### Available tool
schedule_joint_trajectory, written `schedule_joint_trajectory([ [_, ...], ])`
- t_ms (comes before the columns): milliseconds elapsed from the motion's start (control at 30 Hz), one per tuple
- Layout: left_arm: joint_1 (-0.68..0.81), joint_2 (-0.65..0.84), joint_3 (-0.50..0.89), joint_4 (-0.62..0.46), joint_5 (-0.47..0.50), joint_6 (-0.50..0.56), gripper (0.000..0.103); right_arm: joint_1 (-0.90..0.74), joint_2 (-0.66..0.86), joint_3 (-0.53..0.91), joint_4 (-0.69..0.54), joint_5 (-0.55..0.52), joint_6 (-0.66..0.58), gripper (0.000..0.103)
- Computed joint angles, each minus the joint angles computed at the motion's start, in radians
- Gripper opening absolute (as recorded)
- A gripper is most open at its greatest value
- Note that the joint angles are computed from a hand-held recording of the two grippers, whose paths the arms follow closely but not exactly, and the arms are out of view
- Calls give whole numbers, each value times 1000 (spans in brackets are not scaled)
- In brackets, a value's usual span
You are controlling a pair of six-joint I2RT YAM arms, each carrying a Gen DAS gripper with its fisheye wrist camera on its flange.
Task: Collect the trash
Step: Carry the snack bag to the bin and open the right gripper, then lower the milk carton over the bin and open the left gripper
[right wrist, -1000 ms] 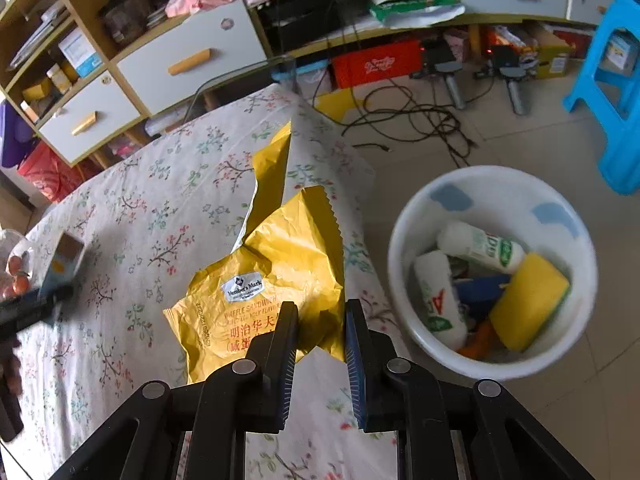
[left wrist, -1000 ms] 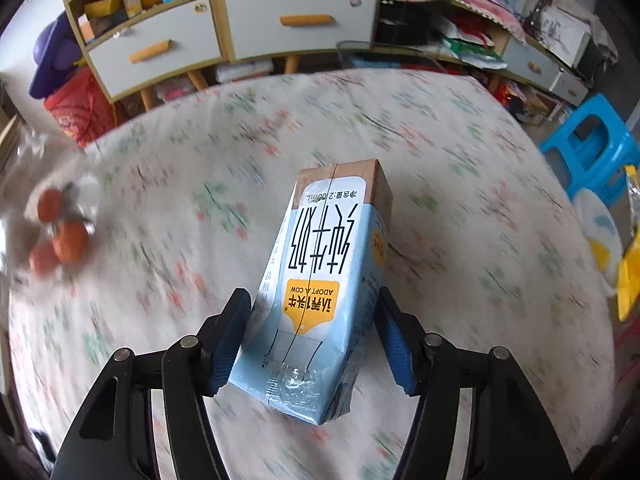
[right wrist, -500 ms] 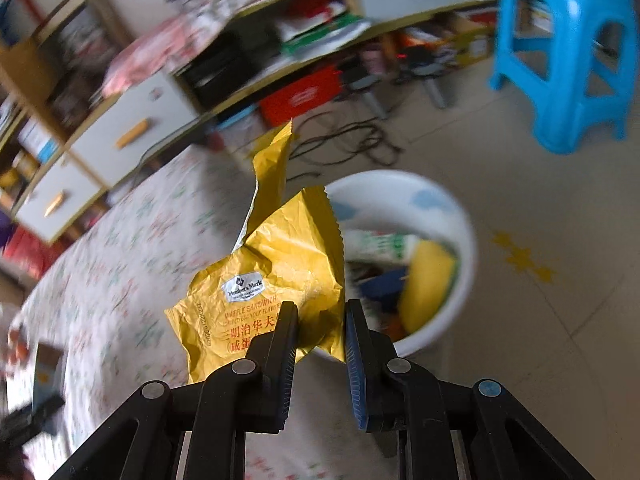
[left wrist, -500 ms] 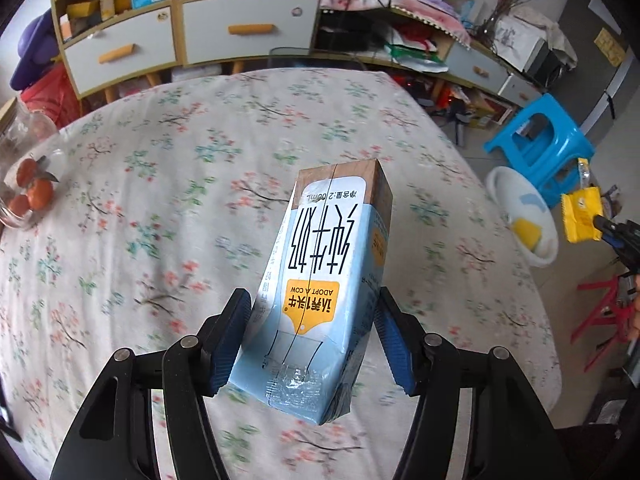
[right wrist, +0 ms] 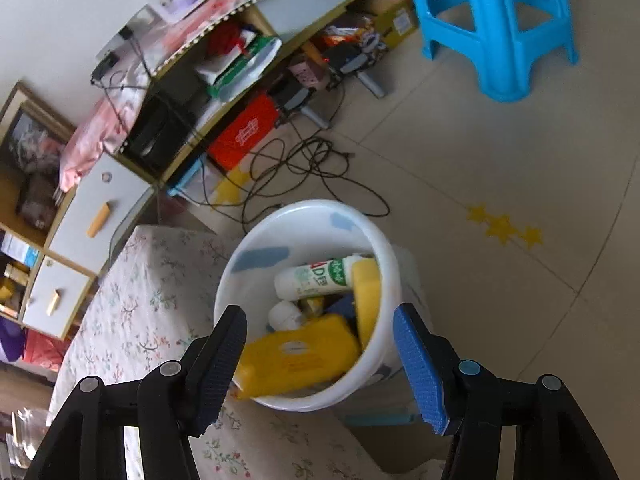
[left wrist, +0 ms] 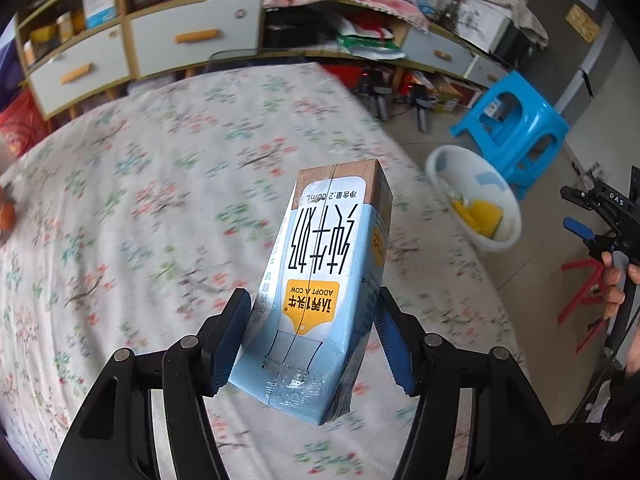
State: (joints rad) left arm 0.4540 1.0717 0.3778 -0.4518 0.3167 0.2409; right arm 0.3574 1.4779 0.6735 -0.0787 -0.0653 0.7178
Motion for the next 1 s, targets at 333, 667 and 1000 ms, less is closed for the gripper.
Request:
schedule_joint_trajectory([
  [333, -471, 165, 105, 147, -156, -329, 65, -52, -100, -48, -91, 25, -104, 66],
  [667, -731, 449, 293, 269, -253, -496, 65, -122, -148, -86, -119, 5, -183, 67],
  [1000, -787, 494, 354, 326, -365, -560, 90, -141, -154, -89, -121, -1, -193, 71],
])
